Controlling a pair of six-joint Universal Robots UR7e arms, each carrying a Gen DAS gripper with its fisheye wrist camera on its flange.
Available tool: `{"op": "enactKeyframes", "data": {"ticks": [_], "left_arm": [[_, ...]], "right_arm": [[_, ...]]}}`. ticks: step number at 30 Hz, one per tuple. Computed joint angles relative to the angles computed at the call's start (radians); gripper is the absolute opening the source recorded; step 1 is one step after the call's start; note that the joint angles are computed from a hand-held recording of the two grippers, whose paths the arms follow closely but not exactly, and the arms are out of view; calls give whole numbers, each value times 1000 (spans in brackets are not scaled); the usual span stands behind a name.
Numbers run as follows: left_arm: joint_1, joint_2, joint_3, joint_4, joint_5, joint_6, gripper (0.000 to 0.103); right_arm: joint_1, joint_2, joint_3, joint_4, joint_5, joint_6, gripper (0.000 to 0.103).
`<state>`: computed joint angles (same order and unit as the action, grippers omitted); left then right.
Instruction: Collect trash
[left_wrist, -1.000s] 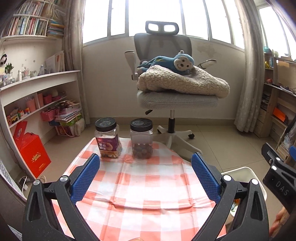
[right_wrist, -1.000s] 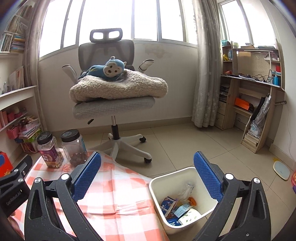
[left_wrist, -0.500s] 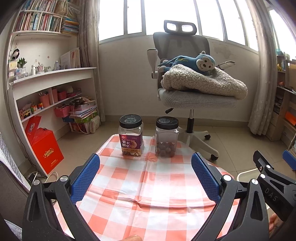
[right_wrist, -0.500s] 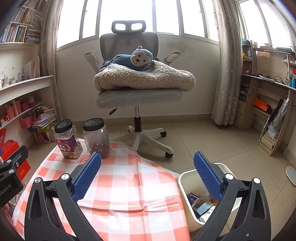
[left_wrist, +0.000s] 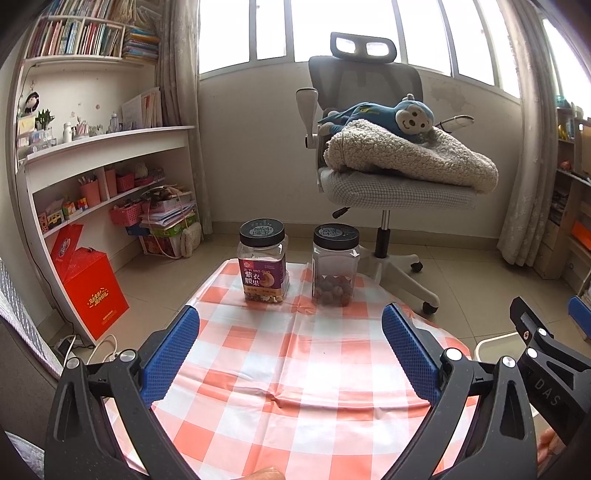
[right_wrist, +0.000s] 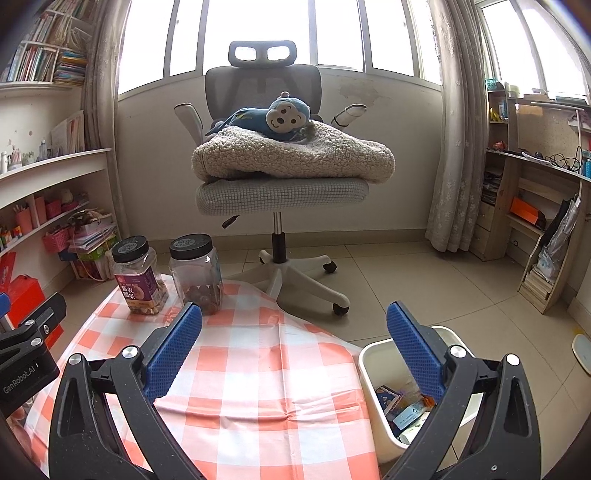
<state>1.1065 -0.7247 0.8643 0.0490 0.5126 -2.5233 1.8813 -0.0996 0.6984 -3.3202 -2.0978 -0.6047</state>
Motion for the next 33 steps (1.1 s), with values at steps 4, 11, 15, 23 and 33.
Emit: {"op": "enactKeyframes", "data": {"ticks": [4,11,15,23,33], "left_arm": [[0,2,-3,7,0,-5,96],[-2,15,-23,24,1,-12,96],[-3,22,-35,37,3,-20,96],[-1,34,-50,59,17,-32,96],[0,56,-76,105,63,-49,96]], "right_arm": [[-3,-8,15,-10,1,-9,96],[-6,-13,23,-11,-1,-8,96],[-8,-18,30,-8,-2,-8,96],[-10,-16,27,-6,-6,-14,96],[-16,-23,32,-1,-13,-13,96]]}}
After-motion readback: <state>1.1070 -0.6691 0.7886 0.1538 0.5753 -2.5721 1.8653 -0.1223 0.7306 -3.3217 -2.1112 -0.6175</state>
